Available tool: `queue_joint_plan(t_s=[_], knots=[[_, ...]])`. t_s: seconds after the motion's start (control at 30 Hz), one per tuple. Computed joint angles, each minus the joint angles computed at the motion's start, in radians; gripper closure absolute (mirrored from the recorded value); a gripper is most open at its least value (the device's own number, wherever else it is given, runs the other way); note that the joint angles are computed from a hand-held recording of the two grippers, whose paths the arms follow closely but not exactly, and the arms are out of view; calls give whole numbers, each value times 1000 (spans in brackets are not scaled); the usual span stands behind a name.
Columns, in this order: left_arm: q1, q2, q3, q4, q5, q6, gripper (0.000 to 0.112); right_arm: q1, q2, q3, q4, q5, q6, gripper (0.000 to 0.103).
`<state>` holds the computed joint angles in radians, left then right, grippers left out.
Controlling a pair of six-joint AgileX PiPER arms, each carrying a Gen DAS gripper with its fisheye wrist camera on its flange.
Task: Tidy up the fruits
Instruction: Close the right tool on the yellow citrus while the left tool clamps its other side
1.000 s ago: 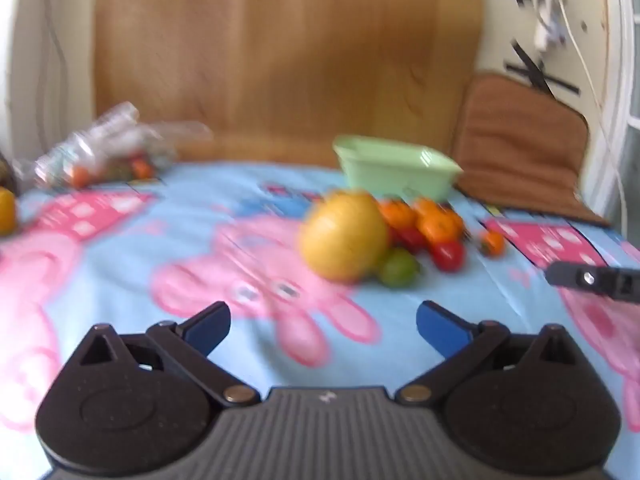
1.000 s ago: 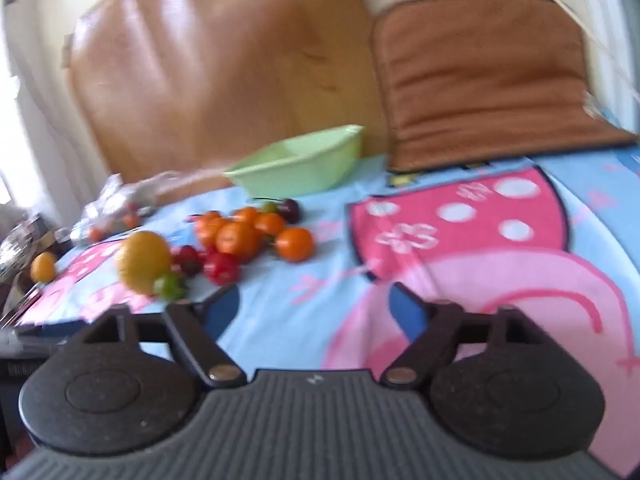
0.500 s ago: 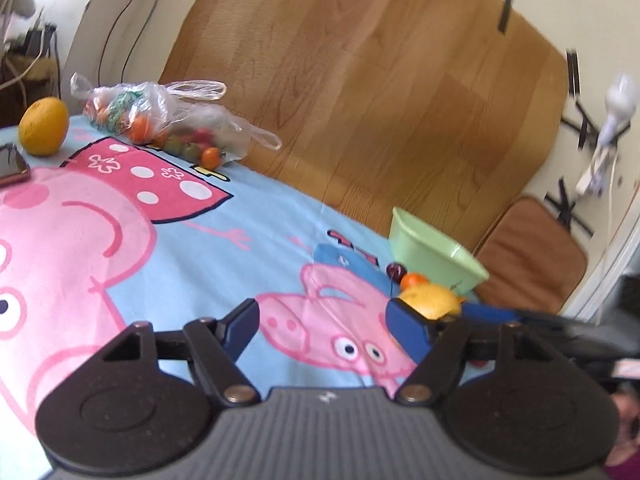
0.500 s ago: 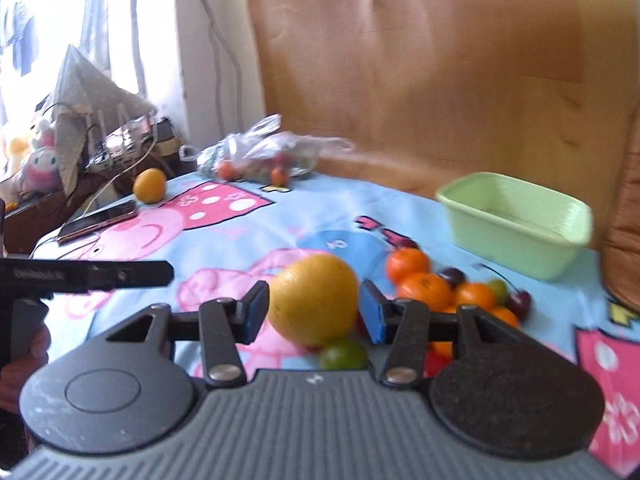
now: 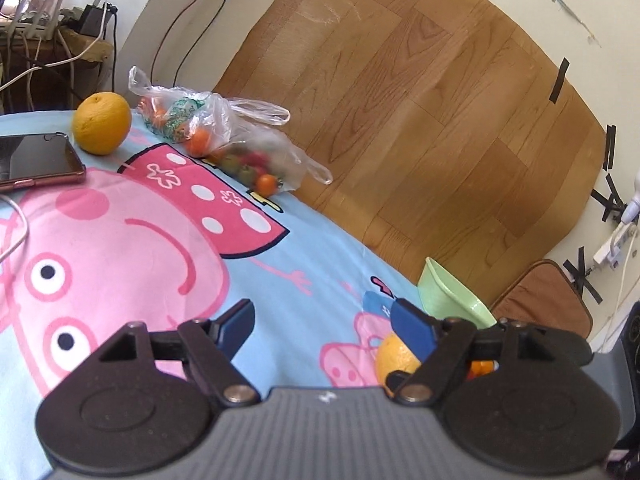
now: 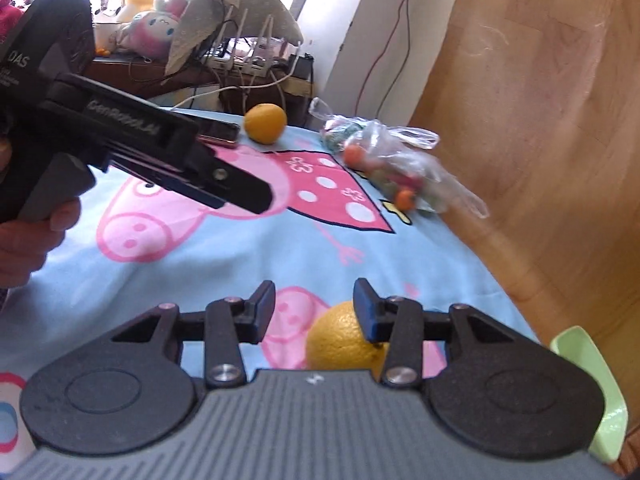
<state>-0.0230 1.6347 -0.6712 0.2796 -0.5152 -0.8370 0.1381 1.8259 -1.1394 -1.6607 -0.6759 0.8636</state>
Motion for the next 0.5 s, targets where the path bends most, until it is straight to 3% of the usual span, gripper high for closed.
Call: queue_joint_plan(t_s=[0.1,0.17,0.27,0.37,0.5], knots=[[-6,10,-10,31,-10,-10,33,-39,-24,41,64,-48,-14,52],[-14,16,-19,43,-10,-14,33,-85,-53,83,111,-95,-20,40],[-28,34,-40,72,-11,-24,30,-159,-79,143,169,-153,-27,33],[-43,62,-93,115,26,-55,26,-167,-67,145,153,-112,15,33],[-53,111,-183,280,62,-188,23,-130,-33,106,119,-59,94,31]])
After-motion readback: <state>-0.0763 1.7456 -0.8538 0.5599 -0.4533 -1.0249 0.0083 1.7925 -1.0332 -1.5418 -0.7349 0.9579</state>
